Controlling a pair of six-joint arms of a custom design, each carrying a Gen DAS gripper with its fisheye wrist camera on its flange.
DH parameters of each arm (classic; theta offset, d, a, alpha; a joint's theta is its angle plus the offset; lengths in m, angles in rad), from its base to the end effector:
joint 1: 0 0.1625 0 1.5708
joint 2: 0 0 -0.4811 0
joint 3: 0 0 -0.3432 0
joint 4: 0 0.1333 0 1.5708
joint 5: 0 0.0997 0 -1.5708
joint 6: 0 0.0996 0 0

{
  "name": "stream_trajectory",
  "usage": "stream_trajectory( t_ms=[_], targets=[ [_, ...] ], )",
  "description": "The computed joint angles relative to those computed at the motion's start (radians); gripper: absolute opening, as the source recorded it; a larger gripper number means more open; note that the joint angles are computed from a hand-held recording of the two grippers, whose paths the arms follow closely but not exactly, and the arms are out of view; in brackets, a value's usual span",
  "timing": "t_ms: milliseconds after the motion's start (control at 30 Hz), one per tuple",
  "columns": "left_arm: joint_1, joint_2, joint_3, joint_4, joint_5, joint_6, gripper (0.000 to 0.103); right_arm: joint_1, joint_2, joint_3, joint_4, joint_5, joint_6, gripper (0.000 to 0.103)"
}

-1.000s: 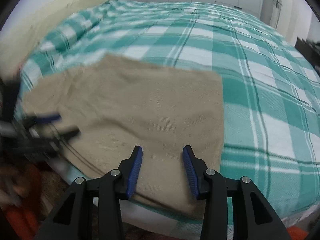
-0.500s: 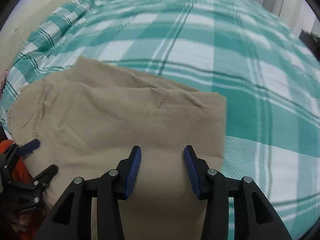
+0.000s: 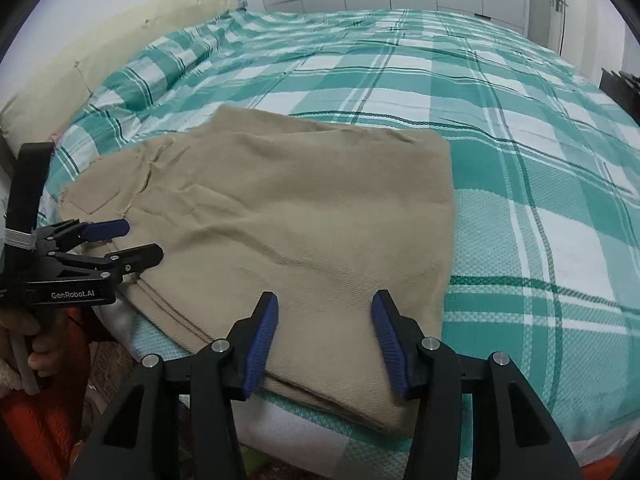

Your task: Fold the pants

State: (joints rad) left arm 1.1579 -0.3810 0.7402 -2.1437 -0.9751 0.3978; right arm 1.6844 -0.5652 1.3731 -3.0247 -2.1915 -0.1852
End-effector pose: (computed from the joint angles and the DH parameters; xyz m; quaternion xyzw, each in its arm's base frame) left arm -0.1810 -0.8845 0.1613 0.3461 0.8858 -0.1042 0.2910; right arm 0.1624 -0.7583 0.1674 0.0385 -0.9074 0.2917 0.3002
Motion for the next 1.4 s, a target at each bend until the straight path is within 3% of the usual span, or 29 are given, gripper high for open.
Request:
stream_trajectory(
  t_ms=[133,1400],
  targets=[
    [0.0,0.0,0.003,-0.007,-0.001,0.003,0.087,-0.003,0.007,0.007,-0.042,0.002,-0.019,0.05],
    [-0.003,-0.009,0.035,-0.045,0.002,0.012,0.087,-0.001,0.02,-0.001,-0.055,-0.033,-0.058,0.05]
  ],
)
